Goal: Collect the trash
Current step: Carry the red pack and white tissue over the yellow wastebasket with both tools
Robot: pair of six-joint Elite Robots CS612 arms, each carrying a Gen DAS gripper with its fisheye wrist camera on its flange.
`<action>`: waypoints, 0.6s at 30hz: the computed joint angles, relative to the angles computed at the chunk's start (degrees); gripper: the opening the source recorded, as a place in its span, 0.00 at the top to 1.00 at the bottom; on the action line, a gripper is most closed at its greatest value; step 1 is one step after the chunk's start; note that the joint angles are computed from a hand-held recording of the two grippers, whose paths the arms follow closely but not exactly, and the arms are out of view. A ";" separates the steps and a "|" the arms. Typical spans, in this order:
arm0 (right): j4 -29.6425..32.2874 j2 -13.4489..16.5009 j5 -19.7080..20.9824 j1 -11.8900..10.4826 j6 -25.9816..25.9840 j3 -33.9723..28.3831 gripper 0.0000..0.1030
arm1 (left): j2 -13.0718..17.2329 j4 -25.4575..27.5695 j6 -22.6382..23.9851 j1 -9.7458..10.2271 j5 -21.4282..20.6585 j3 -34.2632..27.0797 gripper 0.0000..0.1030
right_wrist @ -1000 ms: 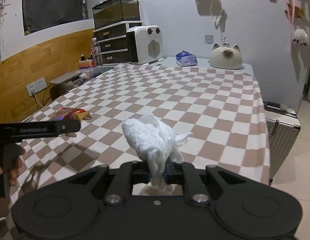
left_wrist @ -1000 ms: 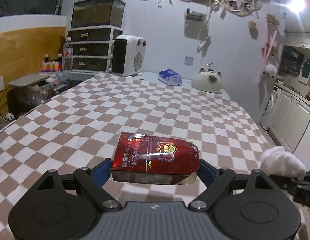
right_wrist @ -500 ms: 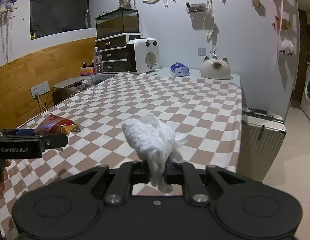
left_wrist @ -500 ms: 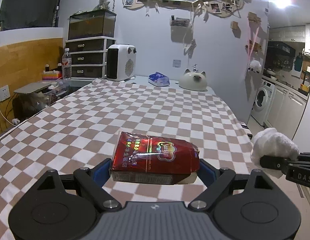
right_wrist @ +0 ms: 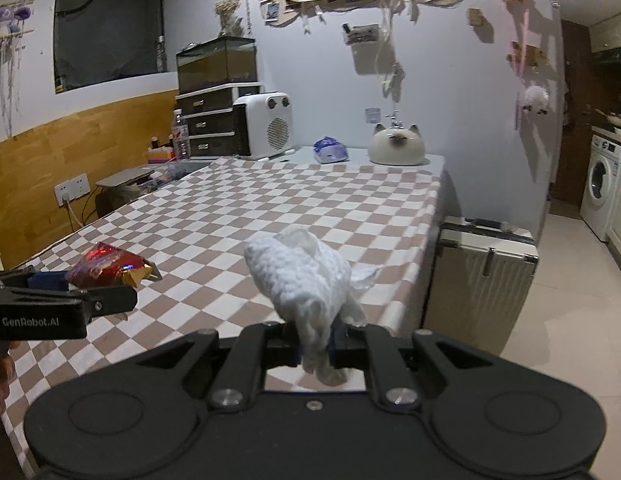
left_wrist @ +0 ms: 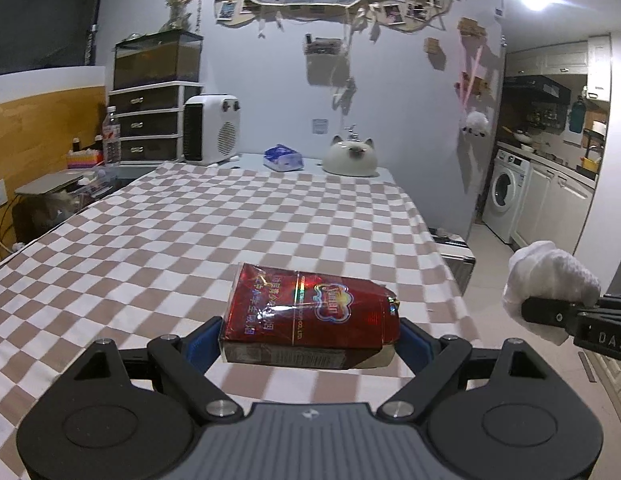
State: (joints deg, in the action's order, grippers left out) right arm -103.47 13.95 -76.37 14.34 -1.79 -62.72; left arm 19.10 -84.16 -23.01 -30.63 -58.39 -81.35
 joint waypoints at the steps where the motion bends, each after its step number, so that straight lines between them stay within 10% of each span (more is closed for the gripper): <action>1: 0.23 0.35 -0.08 -0.27 0.24 -0.84 0.89 | -0.03 -0.15 0.13 -0.25 0.17 0.17 0.13; 18: 5.64 5.67 -2.29 -5.38 3.30 -13.38 0.89 | -1.61 -5.50 2.92 -5.07 -0.44 6.85 0.13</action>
State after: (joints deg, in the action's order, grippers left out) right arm -97.84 19.62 -78.66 8.96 1.51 -76.11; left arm 17.49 -89.66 -20.09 -35.70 -58.82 -74.50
